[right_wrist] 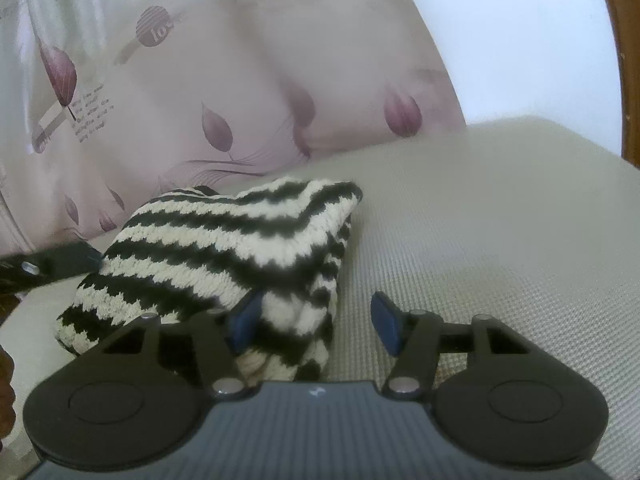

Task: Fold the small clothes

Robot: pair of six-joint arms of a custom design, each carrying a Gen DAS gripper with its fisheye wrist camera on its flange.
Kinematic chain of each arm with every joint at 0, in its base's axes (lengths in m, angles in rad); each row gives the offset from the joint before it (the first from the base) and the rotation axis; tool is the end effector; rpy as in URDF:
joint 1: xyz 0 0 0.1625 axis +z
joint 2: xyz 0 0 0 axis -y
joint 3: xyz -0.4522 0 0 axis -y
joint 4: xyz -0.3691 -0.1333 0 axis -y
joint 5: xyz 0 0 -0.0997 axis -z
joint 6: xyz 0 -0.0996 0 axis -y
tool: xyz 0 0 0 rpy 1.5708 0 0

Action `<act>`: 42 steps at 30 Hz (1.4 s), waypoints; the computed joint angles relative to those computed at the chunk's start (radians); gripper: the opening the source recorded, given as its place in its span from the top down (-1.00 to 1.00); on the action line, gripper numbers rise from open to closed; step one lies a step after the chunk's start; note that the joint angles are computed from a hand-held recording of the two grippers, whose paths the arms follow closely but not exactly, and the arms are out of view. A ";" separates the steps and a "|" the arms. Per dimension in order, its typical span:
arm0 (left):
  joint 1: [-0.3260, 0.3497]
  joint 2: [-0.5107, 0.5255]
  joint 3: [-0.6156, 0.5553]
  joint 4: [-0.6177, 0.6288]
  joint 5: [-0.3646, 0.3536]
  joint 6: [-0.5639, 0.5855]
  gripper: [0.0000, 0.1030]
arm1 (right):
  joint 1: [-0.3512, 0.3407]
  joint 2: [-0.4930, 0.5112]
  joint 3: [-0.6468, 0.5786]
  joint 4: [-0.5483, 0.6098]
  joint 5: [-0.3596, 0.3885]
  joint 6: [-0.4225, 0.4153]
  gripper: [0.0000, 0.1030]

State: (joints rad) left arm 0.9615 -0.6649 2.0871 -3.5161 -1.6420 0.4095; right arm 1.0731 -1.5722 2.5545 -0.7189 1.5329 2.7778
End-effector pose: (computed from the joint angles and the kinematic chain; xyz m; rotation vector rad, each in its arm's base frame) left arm -0.2093 -0.5204 0.0402 -1.4493 -2.5376 0.7680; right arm -0.0106 -0.3065 0.1855 -0.1138 -2.1692 1.5291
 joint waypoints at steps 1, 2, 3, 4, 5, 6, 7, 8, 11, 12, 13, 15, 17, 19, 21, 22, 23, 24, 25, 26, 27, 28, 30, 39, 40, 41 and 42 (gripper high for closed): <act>0.007 -0.006 -0.007 0.004 -0.013 -0.019 -0.76 | -0.010 -0.005 -0.001 0.011 -0.015 0.003 -0.18; 0.018 -0.014 -0.020 0.022 -0.035 -0.038 -0.83 | -0.021 -0.010 -0.003 0.025 -0.031 0.008 -0.20; 0.023 -0.020 -0.033 0.040 -0.035 -0.052 -0.94 | -0.033 -0.016 -0.006 0.043 -0.048 0.018 -0.23; 0.024 -0.022 -0.047 0.058 -0.022 -0.059 -0.97 | -0.046 -0.022 -0.011 0.063 -0.065 0.028 -0.25; 0.028 -0.020 -0.065 0.080 -0.010 -0.062 -0.97 | -0.062 -0.030 -0.015 0.087 -0.088 0.040 -0.27; 0.035 -0.019 -0.084 0.111 -0.007 -0.063 -0.97 | -0.082 -0.038 -0.022 0.116 -0.119 0.051 -0.28; 0.046 -0.017 -0.111 0.162 -0.009 -0.067 -0.97 | -0.102 -0.044 -0.030 0.147 -0.148 0.060 -0.29; 0.055 -0.015 -0.139 0.215 -0.008 -0.077 -0.97 | -0.126 -0.051 -0.041 0.186 -0.181 0.071 -0.32; 0.096 -0.002 -0.213 0.344 -0.048 -0.119 -0.97 | -0.207 -0.068 -0.076 0.302 -0.307 0.095 -0.38; 0.110 0.003 -0.239 0.389 -0.071 -0.129 -0.97 | -0.235 -0.069 -0.090 0.341 -0.355 0.094 -0.40; 0.124 0.011 -0.269 0.438 -0.100 -0.137 -0.97 | -0.259 -0.065 -0.105 0.379 -0.398 0.093 -0.40; 0.148 0.033 -0.337 0.556 -0.144 -0.157 -0.98 | -0.297 -0.044 -0.146 0.462 -0.474 0.084 -0.40; 0.165 0.058 -0.394 0.640 -0.181 -0.178 -0.99 | -0.303 -0.020 -0.189 0.524 -0.501 0.069 -0.40; 0.180 0.082 -0.446 0.712 -0.213 -0.201 -0.99 | -0.297 0.010 -0.239 0.594 -0.517 0.047 -0.40; 0.194 0.104 -0.490 0.759 -0.243 -0.212 -0.99 | -0.292 0.045 -0.284 0.653 -0.537 0.026 -0.40; 0.200 0.115 -0.512 0.787 -0.258 -0.218 -0.99 | -0.287 0.058 -0.301 0.672 -0.541 0.016 -0.40; 0.204 0.124 -0.527 0.801 -0.263 -0.226 -0.99 | -0.278 0.072 -0.319 0.689 -0.542 0.008 -0.40; 0.208 0.133 -0.542 0.818 -0.271 -0.234 -0.99 | -0.271 0.085 -0.336 0.702 -0.542 0.008 -0.40; 0.211 0.143 -0.559 0.842 -0.276 -0.241 -0.99 | -0.265 0.097 -0.349 0.711 -0.544 0.007 -0.40; 0.209 0.148 -0.562 0.840 -0.273 -0.223 -0.99 | -0.252 0.110 -0.363 0.715 -0.538 0.004 -0.40; 0.203 0.151 -0.563 0.845 -0.263 -0.209 -0.99 | -0.235 0.120 -0.376 0.713 -0.523 0.002 -0.42; 0.193 0.153 -0.560 0.841 -0.243 -0.192 -0.99 | -0.220 0.129 -0.383 0.702 -0.511 0.002 -0.43; 0.169 0.156 -0.547 0.828 -0.192 -0.138 -0.99 | -0.201 0.141 -0.390 0.678 -0.497 0.004 -0.43; 0.126 0.152 -0.453 0.651 -0.081 -0.038 -0.71 | -0.170 0.146 -0.394 0.659 -0.447 -0.042 -0.31; 0.125 0.152 -0.453 0.650 -0.079 -0.034 -0.71 | -0.169 0.145 -0.395 0.658 -0.445 -0.044 -0.31; 0.123 0.151 -0.450 0.646 -0.073 -0.030 -0.71 | -0.169 0.145 -0.395 0.656 -0.444 -0.043 -0.31; 0.119 0.150 -0.444 0.639 -0.064 -0.024 -0.71 | -0.167 0.145 -0.396 0.657 -0.440 -0.046 -0.31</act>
State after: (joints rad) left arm 1.0801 -0.5145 1.6430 -2.8775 -1.7060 0.3859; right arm 0.9065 -1.4269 2.1580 -0.0620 1.0927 2.7321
